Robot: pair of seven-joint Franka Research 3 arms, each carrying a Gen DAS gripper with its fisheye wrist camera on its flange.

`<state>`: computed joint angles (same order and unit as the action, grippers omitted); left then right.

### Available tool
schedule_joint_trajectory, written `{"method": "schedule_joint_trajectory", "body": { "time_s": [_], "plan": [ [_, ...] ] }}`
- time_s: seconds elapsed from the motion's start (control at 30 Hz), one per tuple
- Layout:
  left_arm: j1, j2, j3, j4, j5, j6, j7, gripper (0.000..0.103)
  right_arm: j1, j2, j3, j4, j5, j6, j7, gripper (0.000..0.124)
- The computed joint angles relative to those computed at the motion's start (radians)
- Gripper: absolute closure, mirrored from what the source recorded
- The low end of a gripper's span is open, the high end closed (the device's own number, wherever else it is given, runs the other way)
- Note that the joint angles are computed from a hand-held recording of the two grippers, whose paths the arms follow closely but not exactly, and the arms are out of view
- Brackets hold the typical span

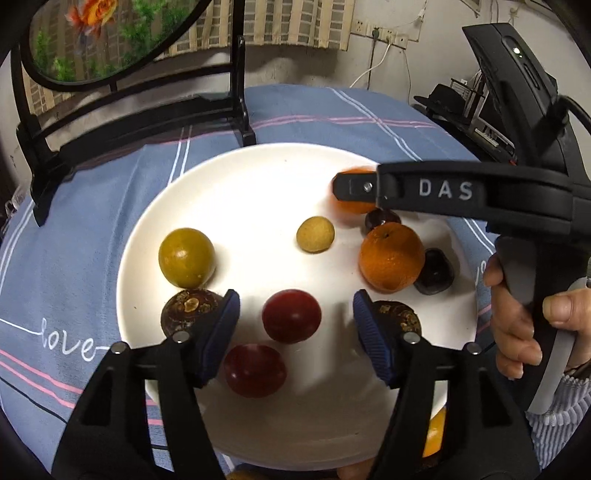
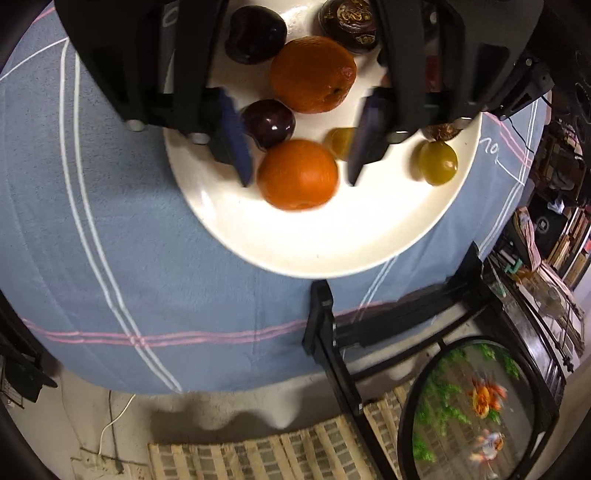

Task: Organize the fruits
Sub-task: 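Carry the tomato and tangerine onto the plate and open both grippers, then withdraw both grippers from the plate back toward the fruit cluster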

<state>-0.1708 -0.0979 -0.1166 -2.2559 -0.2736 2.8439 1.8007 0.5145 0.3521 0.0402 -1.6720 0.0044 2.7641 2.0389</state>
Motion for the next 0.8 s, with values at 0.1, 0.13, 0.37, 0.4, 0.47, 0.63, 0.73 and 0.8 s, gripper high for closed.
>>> {"method": "schedule_joint_trajectory", "body": {
  "time_s": [0.1,0.13,0.37,0.4,0.47,0.63,0.73,0.8],
  "plan": [
    [0.008,-0.020,-0.007,-0.020,0.054,0.032,-0.042,0.030,0.013,-0.028,-0.015,-0.034,-0.027,0.053,0.029,0.056],
    [0.014,-0.029,-0.009,-0.028,0.080,0.044,-0.067,0.030,0.019,-0.039,-0.021,-0.046,-0.037,0.065,0.044,0.056],
    [0.012,-0.146,0.041,-0.119,0.120,0.112,-0.162,0.022,-0.018,-0.204,0.041,-0.213,0.048,0.153,0.043,0.048],
    [0.008,-0.172,0.052,-0.142,0.123,0.117,-0.173,0.021,-0.015,-0.246,0.043,-0.263,0.043,0.175,0.059,0.045],
    [-0.015,-0.239,0.090,-0.209,0.114,0.131,-0.177,0.021,0.000,-0.321,0.022,-0.355,-0.112,0.209,0.217,0.036],
    [-0.028,-0.412,0.153,-0.383,0.156,0.170,-0.226,0.014,-0.044,-0.468,0.069,-0.564,-0.160,0.295,0.334,0.031],
    [-0.017,-0.499,0.168,-0.477,0.195,0.158,-0.258,0.014,-0.022,-0.525,0.059,-0.690,-0.032,0.365,0.309,0.029],
    [-0.001,-0.545,0.161,-0.524,0.235,0.149,-0.273,0.014,0.065,-0.541,-0.011,-0.733,0.110,0.363,0.217,0.029]
  ]
}}
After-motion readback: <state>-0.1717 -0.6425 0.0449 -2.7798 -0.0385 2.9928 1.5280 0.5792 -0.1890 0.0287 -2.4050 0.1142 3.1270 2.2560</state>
